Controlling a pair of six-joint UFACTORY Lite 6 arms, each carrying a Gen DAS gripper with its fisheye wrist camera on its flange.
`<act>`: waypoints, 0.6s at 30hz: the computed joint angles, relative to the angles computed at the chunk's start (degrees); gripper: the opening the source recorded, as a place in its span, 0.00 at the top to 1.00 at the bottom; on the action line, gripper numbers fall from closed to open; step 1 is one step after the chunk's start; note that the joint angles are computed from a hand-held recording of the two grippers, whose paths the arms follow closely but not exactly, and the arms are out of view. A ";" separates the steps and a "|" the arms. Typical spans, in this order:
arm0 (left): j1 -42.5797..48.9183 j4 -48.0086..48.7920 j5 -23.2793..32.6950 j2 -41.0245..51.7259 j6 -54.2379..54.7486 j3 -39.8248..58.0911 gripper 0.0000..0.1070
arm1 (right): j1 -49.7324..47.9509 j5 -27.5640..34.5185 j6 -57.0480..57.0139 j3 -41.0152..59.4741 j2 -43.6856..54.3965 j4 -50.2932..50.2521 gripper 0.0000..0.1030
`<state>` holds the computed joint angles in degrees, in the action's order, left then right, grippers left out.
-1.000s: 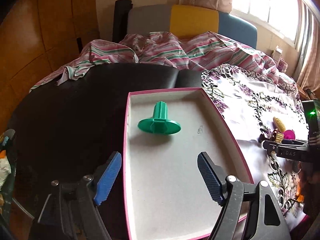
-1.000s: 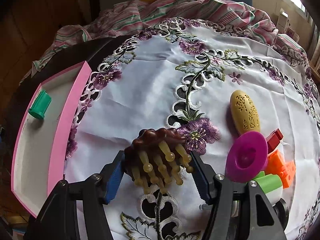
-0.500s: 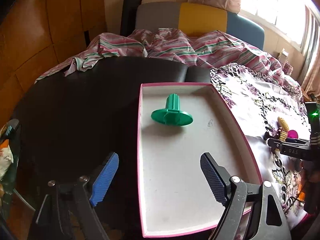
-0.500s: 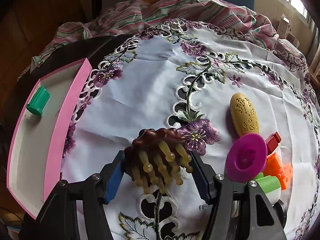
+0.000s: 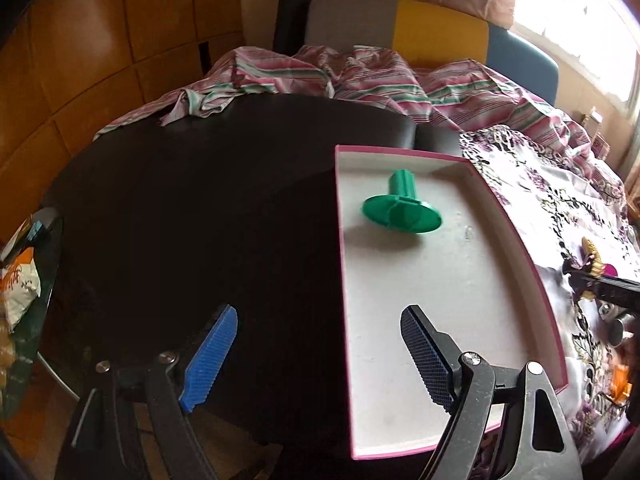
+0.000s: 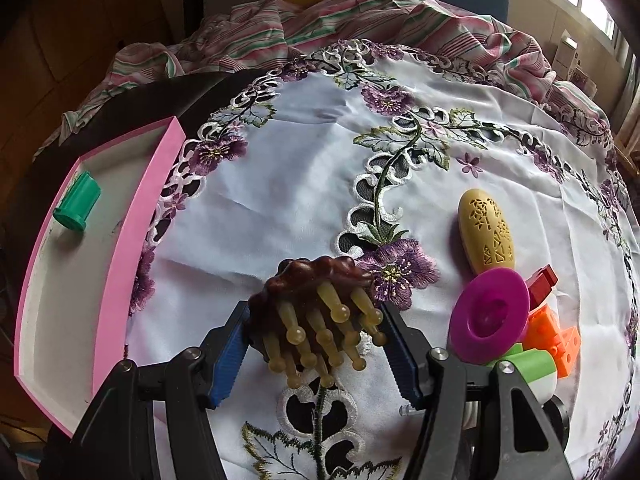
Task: Organize rigid objects
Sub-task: 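Carry the brown spiky ball with the right gripper toward the pink tray, then lower the spiky ball beside the green plunger and open the right gripper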
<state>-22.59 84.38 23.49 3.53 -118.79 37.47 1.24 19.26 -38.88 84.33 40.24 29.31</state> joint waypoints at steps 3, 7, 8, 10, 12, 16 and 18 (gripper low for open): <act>1.70 1.42 -1.04 -0.50 -1.30 -1.15 0.21 | 0.59 0.39 -7.33 -3.83 -5.10 8.61 0.38; 4.13 5.87 -3.77 -3.30 -5.50 -3.59 0.21 | 3.83 2.49 -15.32 -7.02 -10.88 18.58 0.38; 4.30 6.39 -3.91 -4.04 -5.89 -4.07 0.21 | 5.11 3.14 -16.70 -7.36 -11.82 20.36 0.38; 4.84 7.84 -4.75 -5.75 -6.93 -4.96 0.21 | 8.06 4.94 -17.89 -6.61 -12.15 22.26 0.38; 5.62 9.27 -5.93 -7.40 -7.79 -5.68 0.21 | 11.49 5.77 -18.25 -5.66 -11.51 23.47 0.38; 5.92 8.83 -5.97 -9.59 -6.51 -6.34 0.21 | 18.15 7.08 -13.74 0.34 -5.89 21.31 0.38; 5.28 6.24 -4.86 -9.67 -3.88 -5.92 0.21 | 20.90 7.82 -10.42 4.49 -2.06 19.24 0.38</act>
<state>-17.31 90.62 18.63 -6.13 -122.67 31.55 22.14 27.09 -49.30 88.82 38.18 48.56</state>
